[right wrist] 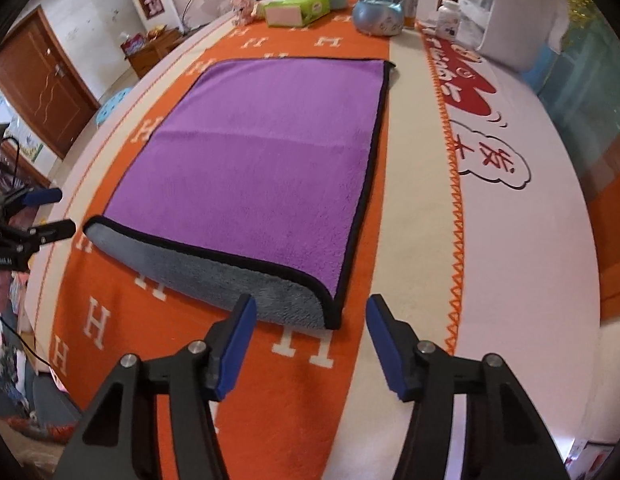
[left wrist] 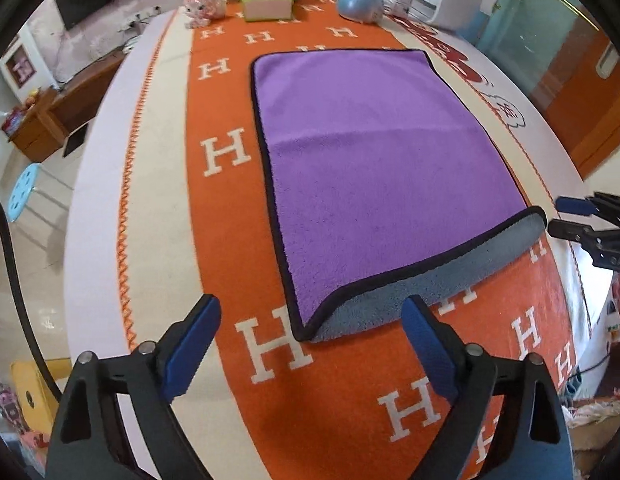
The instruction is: Fold towel
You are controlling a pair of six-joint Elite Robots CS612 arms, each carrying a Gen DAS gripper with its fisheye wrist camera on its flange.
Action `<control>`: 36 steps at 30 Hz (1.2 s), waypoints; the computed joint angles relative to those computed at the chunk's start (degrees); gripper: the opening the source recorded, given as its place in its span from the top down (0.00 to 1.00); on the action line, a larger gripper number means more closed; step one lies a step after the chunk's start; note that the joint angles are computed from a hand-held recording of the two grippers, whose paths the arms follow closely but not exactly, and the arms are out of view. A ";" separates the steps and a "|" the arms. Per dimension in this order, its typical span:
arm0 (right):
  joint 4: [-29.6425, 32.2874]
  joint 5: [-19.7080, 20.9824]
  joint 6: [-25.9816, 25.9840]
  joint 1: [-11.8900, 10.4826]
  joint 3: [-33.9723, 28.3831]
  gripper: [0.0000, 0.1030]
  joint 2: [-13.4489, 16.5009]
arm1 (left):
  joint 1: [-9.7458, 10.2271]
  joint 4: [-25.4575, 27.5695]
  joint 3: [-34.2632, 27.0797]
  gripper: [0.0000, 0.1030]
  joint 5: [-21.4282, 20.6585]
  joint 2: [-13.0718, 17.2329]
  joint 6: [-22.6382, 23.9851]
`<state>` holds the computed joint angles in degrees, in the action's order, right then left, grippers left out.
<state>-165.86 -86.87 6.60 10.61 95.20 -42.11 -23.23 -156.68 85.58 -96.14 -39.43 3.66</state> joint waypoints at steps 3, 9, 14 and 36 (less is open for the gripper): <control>1.42 2.33 -1.87 -0.62 -0.72 0.53 0.61 | 0.42 1.36 -1.05 0.13 -2.85 0.68 1.66; 3.57 6.00 -5.08 -1.66 -1.88 0.57 1.45 | 1.04 5.02 -3.12 0.20 -8.27 1.69 5.66; 5.52 8.18 -7.26 -2.17 -2.98 0.63 2.05 | 1.28 7.79 -4.48 0.21 -10.81 2.31 8.77; 8.13 12.57 -9.38 -3.06 -3.48 0.85 2.08 | 1.89 16.64 -8.14 0.69 -14.49 3.84 12.17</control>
